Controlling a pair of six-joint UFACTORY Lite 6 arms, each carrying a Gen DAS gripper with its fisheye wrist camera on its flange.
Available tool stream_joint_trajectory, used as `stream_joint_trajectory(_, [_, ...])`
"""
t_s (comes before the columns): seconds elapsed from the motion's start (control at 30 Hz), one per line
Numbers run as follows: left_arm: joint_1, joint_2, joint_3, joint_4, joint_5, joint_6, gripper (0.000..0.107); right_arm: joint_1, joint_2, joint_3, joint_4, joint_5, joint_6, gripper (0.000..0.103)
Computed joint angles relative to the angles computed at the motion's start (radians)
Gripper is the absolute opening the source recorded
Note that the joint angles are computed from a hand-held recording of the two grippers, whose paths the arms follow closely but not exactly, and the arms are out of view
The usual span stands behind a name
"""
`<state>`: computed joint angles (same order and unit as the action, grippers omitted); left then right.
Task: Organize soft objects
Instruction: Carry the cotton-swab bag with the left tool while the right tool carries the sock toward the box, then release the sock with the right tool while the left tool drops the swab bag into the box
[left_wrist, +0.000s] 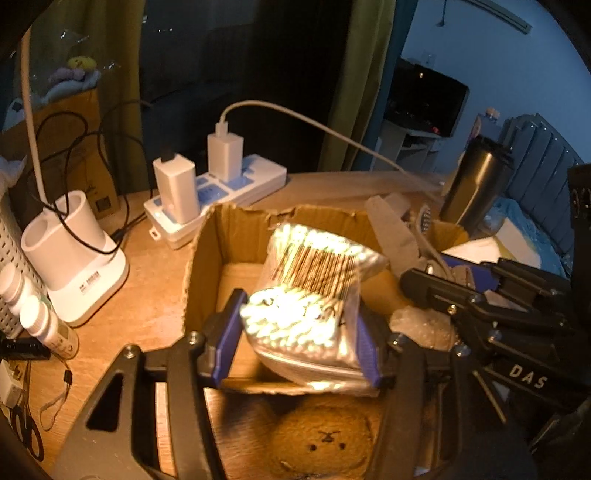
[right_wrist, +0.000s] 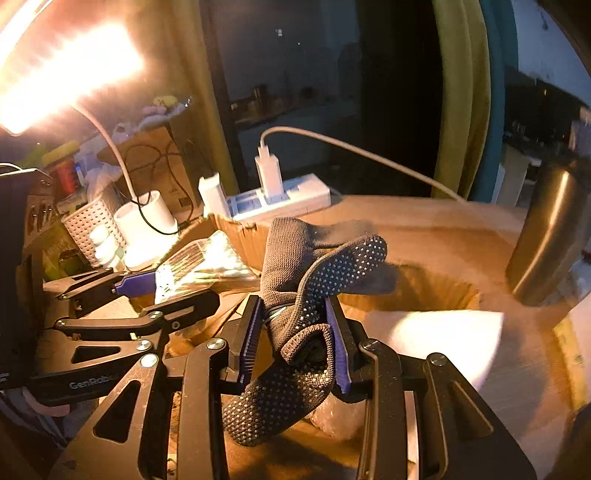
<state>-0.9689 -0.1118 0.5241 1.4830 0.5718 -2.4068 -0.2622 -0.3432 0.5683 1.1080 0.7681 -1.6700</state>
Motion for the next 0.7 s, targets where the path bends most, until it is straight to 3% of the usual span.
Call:
stream_joint_trajectory(0.1, [0.012, 0.018, 0.002, 0.012, -0.014, -0.012, 0.055, 0.022, 0.062, 0.011, 0.022, -0.018, -0.007, 0.041])
stream_joint_trajectory(0.23, [0.023, 0.043, 0.015, 0.016, -0.033, -0.011, 0.055, 0.020, 0.121, 0.042, 0.014, -0.018, 0.011, 0.059])
stream_joint_trajectory(0.3, [0.030, 0.056, 0.025, 0.011, -0.040, -0.006, 0.056, -0.009, 0.112, 0.044, 0.018, 0.012, 0.000, 0.061])
stream_joint_trajectory(0.47, [0.050, 0.091, 0.057, -0.013, -0.071, 0.034, 0.056, -0.071, 0.071, 0.034, 0.025, 0.083, -0.037, 0.060])
stream_joint_trajectory(0.6, [0.056, 0.123, 0.092, -0.046, -0.095, 0.085, 0.059, -0.080, 0.050, 0.018, 0.020, 0.078, -0.061, 0.046])
stream_joint_trajectory(0.7, [0.061, 0.132, 0.104, -0.066, -0.104, 0.117, 0.062, -0.093, 0.049, 0.016, 0.019, 0.075, -0.071, 0.045])
